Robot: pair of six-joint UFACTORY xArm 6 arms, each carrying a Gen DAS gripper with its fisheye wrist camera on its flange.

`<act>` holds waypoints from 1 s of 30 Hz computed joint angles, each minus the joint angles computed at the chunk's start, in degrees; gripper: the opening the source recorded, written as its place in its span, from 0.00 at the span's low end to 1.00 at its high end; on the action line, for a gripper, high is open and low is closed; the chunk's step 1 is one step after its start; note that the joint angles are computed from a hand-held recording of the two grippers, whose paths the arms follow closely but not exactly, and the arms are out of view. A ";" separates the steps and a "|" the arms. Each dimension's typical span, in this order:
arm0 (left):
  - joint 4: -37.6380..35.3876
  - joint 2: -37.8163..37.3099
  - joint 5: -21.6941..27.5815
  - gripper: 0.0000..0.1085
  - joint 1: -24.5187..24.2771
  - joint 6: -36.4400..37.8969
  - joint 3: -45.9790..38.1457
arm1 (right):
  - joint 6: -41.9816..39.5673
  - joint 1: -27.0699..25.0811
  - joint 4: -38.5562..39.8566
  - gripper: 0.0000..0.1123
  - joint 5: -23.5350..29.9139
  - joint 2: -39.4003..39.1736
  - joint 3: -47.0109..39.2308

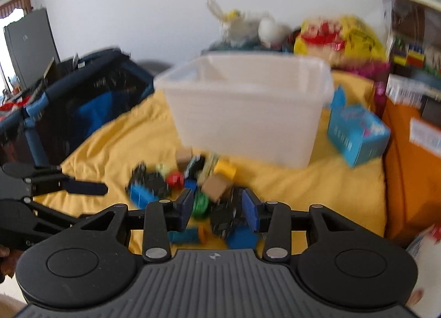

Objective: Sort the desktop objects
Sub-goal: 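Return both grippers to the toy pile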

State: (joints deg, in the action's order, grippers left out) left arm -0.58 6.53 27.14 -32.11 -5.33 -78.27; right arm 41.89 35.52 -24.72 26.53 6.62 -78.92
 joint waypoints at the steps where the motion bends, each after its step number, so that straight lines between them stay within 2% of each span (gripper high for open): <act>1: -0.16 -0.26 -0.30 0.62 -0.13 -0.06 0.64 | 0.53 0.14 -0.49 0.39 -0.35 -0.08 0.59; 6: -1.02 0.13 -0.14 0.62 -0.24 1.55 1.83 | 1.19 1.18 -2.89 0.39 1.22 0.09 2.17; 13: -3.02 -0.38 0.92 0.62 -0.41 5.64 4.97 | -3.06 2.27 2.41 0.39 2.75 -0.54 5.30; 15: -3.52 -0.73 1.04 0.61 -0.39 6.34 5.71 | -4.23 2.66 3.58 0.34 3.48 -0.38 5.46; 19: -5.44 -1.72 1.57 0.58 -0.14 7.68 6.41 | -4.62 3.21 4.26 0.33 4.41 -0.60 5.84; 21: -4.57 -2.36 2.64 0.53 -0.07 6.97 6.63 | -4.14 3.31 3.97 0.33 4.77 -0.76 5.82; 23: -7.07 -2.88 3.47 0.47 0.14 8.35 7.11 | -3.54 3.39 3.45 0.33 5.12 -0.61 5.54; 28: -8.72 -1.90 3.07 0.47 0.27 10.17 6.15 | -2.91 3.58 3.16 0.33 5.51 0.04 4.85; 29: -7.94 -1.19 4.05 0.44 0.33 10.04 5.10 | -3.16 3.59 3.38 0.33 5.64 0.17 4.68; 30: -6.96 -0.63 5.22 0.36 0.37 9.60 4.27 | -3.21 3.65 3.44 0.33 5.85 0.31 4.46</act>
State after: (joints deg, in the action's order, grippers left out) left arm -7.55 5.90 32.36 -31.74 4.27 -74.00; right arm 38.68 39.18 -21.28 32.39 6.93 -74.45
